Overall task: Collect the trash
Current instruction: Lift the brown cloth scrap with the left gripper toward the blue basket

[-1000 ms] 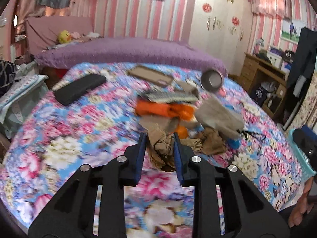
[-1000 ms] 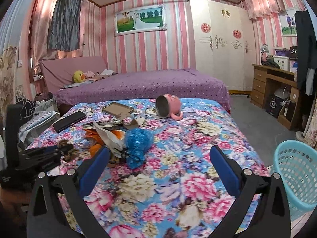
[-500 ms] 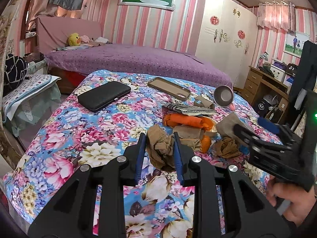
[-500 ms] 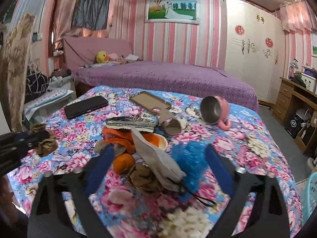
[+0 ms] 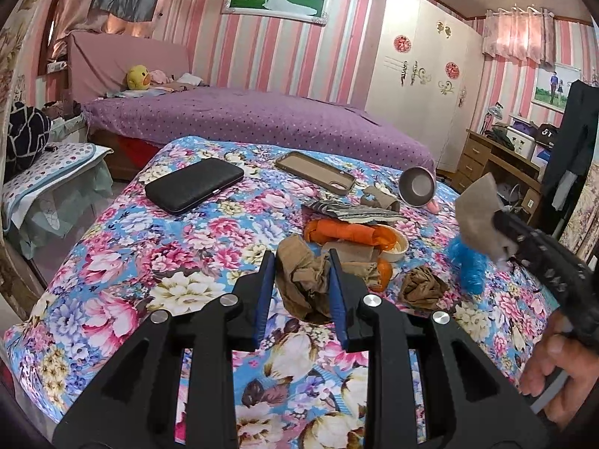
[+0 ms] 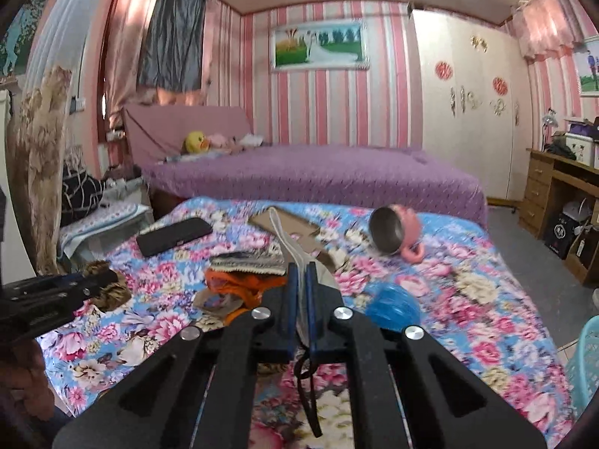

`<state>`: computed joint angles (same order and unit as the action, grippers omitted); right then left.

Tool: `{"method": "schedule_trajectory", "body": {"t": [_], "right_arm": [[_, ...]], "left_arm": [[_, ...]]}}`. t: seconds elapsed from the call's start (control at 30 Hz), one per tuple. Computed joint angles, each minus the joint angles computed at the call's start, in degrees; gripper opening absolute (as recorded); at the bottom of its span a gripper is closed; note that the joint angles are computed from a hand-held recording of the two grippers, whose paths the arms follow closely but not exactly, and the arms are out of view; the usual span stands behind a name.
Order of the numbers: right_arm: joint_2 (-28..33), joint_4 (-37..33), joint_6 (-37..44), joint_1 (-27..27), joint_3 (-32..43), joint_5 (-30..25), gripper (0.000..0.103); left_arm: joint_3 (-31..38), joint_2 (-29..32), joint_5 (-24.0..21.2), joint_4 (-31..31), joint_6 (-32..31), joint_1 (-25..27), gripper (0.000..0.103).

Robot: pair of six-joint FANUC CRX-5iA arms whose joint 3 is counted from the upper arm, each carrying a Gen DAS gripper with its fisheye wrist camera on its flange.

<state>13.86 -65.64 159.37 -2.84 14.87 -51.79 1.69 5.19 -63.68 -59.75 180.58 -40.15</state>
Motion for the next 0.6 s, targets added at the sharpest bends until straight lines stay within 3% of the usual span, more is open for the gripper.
{"method": "schedule_trajectory", "body": {"t": [0.07,0.13,0.2,0.6], "right_arm": [[0.53,-3.45,2.08,-2.38,0.90,-3.92,0.005],[2.72,-8.08,1.92,-5.67,3.70,-11.33,0.005],[3.64,-8.73,2.02,-6.59,4.82,-13.51,0.005],[2.85,-11.21,6.61,-10.07,3.90,-15.07,0.005]], "left_arm": [[0.44,0.38,-0.22,-0.42,-0.10,-0.40,0.027],[0.88,0.79,-0.65,-0.69,-0.02,-0.75,0.027],[1.41,1.26,-1.16,-0.88,0.08,-1.10,0.027],[4.34,3.89,-4.04,-1.06,-1.37,-2.60,0.027]]}}
